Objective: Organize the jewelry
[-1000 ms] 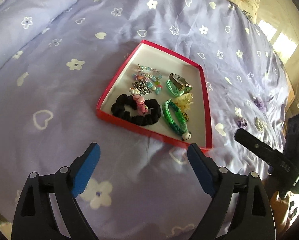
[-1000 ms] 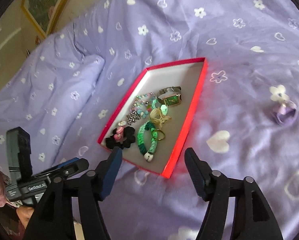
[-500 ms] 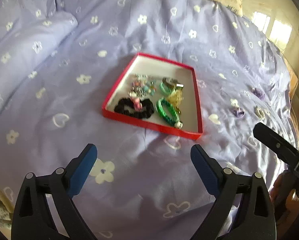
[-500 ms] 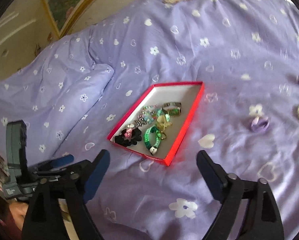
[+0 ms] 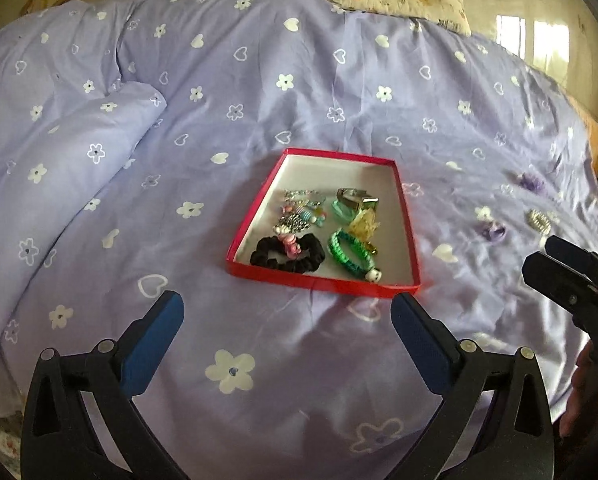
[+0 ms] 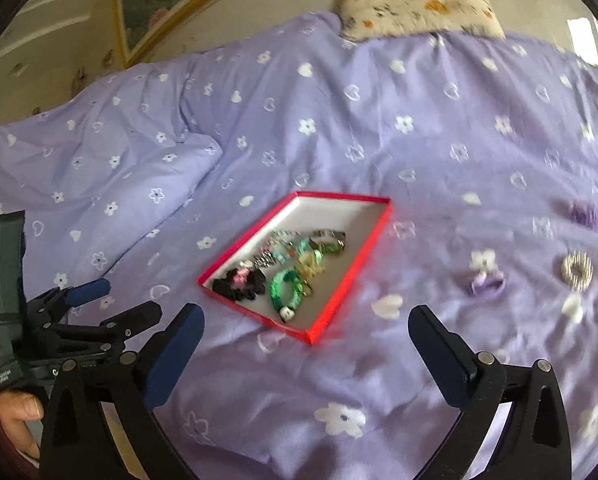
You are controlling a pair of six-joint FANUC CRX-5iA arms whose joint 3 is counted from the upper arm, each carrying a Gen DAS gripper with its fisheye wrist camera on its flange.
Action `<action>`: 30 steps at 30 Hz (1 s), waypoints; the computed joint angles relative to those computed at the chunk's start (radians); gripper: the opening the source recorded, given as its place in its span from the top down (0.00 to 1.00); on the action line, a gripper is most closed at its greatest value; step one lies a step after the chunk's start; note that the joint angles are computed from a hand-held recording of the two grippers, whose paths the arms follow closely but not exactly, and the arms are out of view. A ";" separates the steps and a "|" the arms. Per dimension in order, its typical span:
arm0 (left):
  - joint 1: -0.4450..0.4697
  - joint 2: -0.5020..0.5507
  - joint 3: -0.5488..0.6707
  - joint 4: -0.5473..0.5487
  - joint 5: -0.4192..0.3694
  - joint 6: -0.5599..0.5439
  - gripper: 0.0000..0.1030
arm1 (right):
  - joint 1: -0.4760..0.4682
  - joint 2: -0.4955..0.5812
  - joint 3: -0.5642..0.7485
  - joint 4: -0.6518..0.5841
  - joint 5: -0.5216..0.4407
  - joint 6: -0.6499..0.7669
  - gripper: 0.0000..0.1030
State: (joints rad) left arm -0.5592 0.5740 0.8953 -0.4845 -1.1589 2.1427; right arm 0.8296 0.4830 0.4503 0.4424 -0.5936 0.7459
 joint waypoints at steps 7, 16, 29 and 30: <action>-0.011 0.004 -0.049 -0.027 0.027 0.042 0.00 | 0.004 0.005 -0.076 0.086 -0.013 -0.081 0.00; -0.033 -0.001 -0.069 -0.079 0.049 0.088 0.00 | 0.000 0.001 -0.118 0.085 0.008 -0.101 0.00; -0.039 0.020 -0.037 -0.069 0.016 0.063 0.00 | 0.002 0.015 -0.074 0.013 -0.028 -0.038 0.00; -0.039 0.020 -0.036 -0.067 0.015 0.061 0.00 | 0.003 0.017 -0.070 0.006 -0.031 -0.031 0.00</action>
State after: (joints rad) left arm -0.5980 0.5943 0.8592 -0.5517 -1.1438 2.2039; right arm 0.8323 0.5000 0.3806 0.4482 -0.6250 0.7145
